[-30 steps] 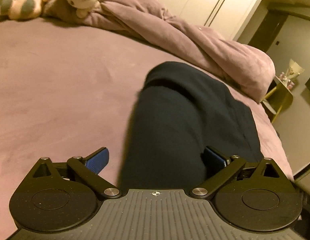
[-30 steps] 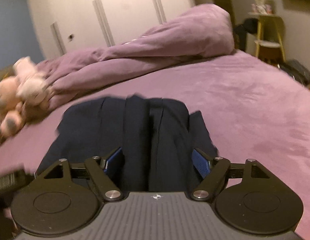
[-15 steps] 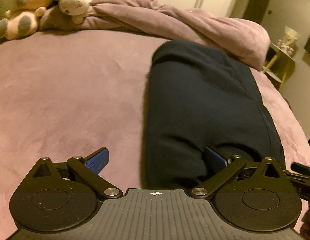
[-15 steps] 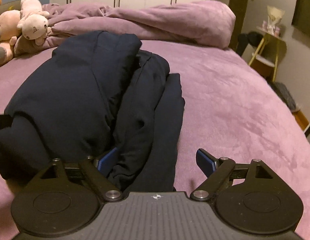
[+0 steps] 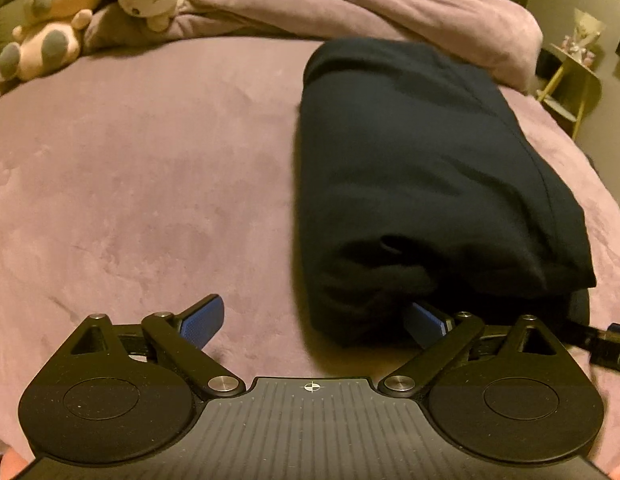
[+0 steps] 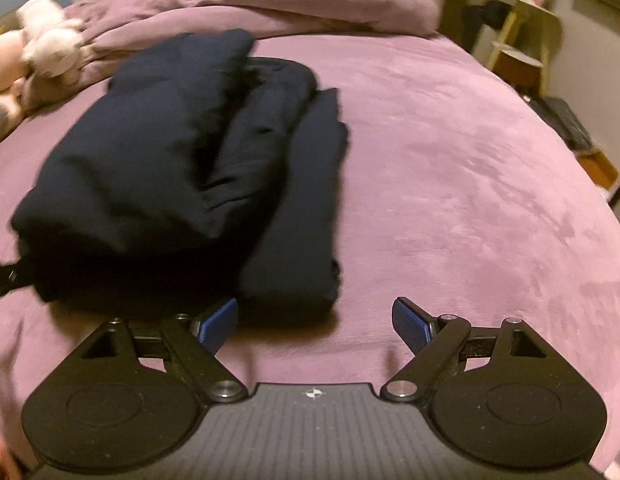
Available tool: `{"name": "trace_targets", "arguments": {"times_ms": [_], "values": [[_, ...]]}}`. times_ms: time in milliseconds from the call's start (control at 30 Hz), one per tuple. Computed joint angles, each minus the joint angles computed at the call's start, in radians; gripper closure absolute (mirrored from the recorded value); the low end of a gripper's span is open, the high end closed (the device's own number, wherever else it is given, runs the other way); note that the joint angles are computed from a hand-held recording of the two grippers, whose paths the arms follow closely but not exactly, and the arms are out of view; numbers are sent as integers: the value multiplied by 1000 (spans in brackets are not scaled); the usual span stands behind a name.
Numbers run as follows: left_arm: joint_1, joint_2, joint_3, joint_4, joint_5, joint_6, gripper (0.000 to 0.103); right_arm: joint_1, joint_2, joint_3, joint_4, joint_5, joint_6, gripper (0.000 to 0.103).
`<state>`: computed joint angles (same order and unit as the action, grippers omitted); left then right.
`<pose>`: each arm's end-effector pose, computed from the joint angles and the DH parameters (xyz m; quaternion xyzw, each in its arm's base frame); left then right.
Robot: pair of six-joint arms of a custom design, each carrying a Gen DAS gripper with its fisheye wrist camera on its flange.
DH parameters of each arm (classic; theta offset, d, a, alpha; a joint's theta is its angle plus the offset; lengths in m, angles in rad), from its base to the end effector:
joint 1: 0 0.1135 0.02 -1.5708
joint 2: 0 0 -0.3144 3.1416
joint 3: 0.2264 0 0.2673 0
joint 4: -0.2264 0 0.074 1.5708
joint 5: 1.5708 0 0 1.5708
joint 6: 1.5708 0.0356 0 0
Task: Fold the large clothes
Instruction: 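Lower the bundle onto the bed, open both grippers and pull back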
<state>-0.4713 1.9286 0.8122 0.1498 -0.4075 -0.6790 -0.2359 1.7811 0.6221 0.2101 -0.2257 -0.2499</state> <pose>0.3262 -0.1504 0.1125 -0.1568 0.9237 0.0036 0.3496 0.3015 -0.0643 0.1179 -0.0411 0.9457 0.0309 0.3209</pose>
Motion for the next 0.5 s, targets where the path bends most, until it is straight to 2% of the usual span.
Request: {"name": "trace_targets", "arguments": {"times_ms": [100,200,400,500], "values": [[-10,1,2,-8,-18,6,2,-26,30,39,-26,-10,69,18],[-8,-2,-6,-5,-11,-12,2,-40,29,26,3,-8,91,17],[-6,8,12,-48,-13,-35,2,-21,3,18,-47,56,40,15],[-7,4,9,-69,-16,-50,2,-16,-18,19,-115,49,7,7]]}}
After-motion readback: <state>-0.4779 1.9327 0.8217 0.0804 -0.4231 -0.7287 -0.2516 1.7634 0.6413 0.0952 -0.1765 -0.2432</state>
